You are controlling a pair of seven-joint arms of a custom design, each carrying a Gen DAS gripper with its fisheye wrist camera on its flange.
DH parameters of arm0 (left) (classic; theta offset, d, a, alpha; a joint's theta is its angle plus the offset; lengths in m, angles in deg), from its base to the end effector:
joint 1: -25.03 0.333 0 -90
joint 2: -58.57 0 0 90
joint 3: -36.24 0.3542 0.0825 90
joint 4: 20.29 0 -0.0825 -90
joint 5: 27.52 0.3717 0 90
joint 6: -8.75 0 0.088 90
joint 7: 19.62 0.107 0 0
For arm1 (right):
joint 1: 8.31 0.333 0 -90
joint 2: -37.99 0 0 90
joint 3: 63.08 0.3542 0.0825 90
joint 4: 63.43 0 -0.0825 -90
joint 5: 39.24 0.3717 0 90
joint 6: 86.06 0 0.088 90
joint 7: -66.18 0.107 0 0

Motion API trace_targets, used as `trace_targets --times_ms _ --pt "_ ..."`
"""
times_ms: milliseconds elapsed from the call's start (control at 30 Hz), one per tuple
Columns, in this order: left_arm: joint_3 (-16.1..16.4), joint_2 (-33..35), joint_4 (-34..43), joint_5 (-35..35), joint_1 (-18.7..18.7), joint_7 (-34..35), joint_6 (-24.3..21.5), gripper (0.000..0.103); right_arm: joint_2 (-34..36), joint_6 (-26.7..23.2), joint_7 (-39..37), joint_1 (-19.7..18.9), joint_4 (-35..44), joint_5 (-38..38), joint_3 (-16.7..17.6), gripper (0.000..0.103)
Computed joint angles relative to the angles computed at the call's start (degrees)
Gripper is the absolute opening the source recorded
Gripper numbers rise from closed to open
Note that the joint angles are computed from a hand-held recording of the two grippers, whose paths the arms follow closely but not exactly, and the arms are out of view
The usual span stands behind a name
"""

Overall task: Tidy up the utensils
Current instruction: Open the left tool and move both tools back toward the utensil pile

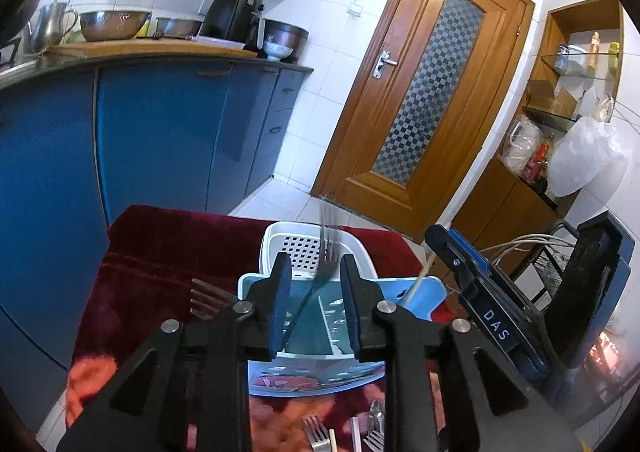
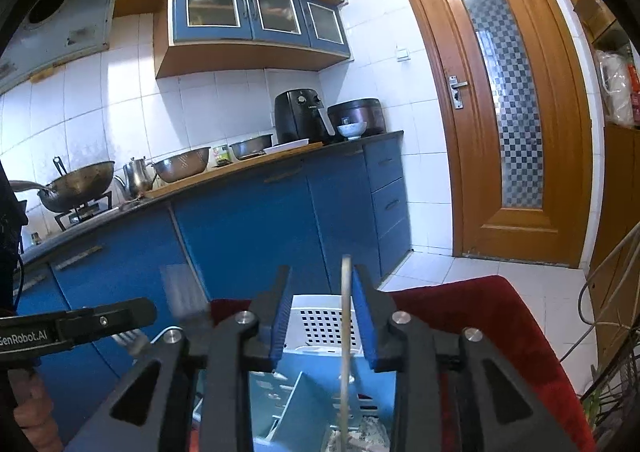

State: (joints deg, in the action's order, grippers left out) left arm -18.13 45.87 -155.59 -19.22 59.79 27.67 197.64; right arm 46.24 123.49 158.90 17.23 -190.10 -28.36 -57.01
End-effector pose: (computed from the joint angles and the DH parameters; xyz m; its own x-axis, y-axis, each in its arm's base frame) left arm 0.4698 -0.2190 0.5503 -0.0475 -0.9359 0.3490 -0.5280 -0.2730 -0.8041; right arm 0.5074 0.2795 0.5226 0.3841 -0.9028 -0.1936 -0.3279 0.0627 -0.9426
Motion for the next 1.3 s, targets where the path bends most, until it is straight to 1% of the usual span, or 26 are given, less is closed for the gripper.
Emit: trace_targets --times_ms 100,200,333,433,500,533,567,633,700,767,833,900,1033,1100,1167,1200,1300 --pt "2.9 -1.7 -0.5 0.2 -3.1 -0.2 -1.0 0.025 -2.1 -0.3 0.6 -0.3 -1.6 -1.0 0.3 0.033" --pt "6.7 -2.8 -1.2 0.6 -7.2 -0.8 -1.8 0.025 -4.6 -1.1 1.1 -0.5 -3.5 -1.6 0.7 0.033" --pt "10.5 -5.1 -2.5 2.1 -11.5 -2.3 -4.0 0.025 -8.1 -4.4 6.2 -2.0 -5.8 -7.2 1.1 0.033" --pt "13.4 -7.2 -3.9 3.4 -14.8 -3.6 -5.3 0.025 -10.9 -5.9 13.2 -2.5 -7.9 -14.6 0.2 0.033" --pt "15.1 -9.2 -4.8 4.3 -16.8 -4.5 -7.0 0.025 -13.0 -7.2 19.5 -1.8 -9.4 -21.2 -1.8 0.033" --pt "15.6 -9.8 -5.2 4.8 -17.3 -5.0 -7.5 0.025 -13.6 -7.6 21.2 -1.5 -9.7 -23.0 -2.5 0.033" --pt "16.0 -10.7 -5.5 5.4 -17.9 -5.6 -8.4 0.025 -14.7 -8.3 25.2 -0.2 -10.4 -27.2 -4.6 0.033" --pt "17.1 -12.7 -6.4 6.3 -19.6 -6.7 -10.4 0.025 -16.2 -9.7 28.9 1.2 -11.3 -31.1 -6.6 0.033" --pt "18.8 -13.7 -7.1 7.0 -21.9 -7.4 -11.7 0.025 -17.6 -11.0 30.8 2.9 -12.3 -33.2 -8.4 0.033" --pt "20.5 -14.6 -8.1 7.5 -24.3 -8.2 -12.7 0.025 -19.1 -12.7 31.0 3.9 -13.6 -33.4 -9.0 0.033" --pt "21.9 -15.3 -8.8 7.8 -26.5 -8.7 -13.6 0.025 -20.4 -14.0 29.8 4.6 -14.8 -32.1 -9.1 0.033" --pt "22.6 -15.9 -9.6 8.1 -28.1 -9.5 -14.5 0.025 -21.6 -15.6 28.8 5.6 -16.1 -30.8 -9.3 0.033" --pt "23.3 -16.2 -11.3 8.6 -30.4 -11.0 -14.6 0.025 -23.7 -17.7 26.6 6.3 -18.6 -28.0 -8.9 0.033" --pt "23.6 -15.9 -12.2 8.5 -31.6 -11.6 -14.5 0.025 -24.7 -18.7 25.6 5.9 -20.1 -26.4 -8.0 0.033" --pt "23.7 -15.3 -12.9 8.6 -32.3 -12.2 -14.2 0.025 -25.5 -19.3 24.5 6.6 -21.2 -25.1 -8.3 0.033" --pt "23.7 -14.9 -13.2 8.5 -32.6 -12.5 -14.1 0.025 -25.9 -19.6 24.0 6.4 -21.9 -24.4 -7.8 0.033" --pt "22.9 -13.3 -13.3 8.8 -33.0 -13.7 -14.5 0.025 -26.5 -21.2 22.2 7.6 -22.9 -22.4 -8.3 0.033"
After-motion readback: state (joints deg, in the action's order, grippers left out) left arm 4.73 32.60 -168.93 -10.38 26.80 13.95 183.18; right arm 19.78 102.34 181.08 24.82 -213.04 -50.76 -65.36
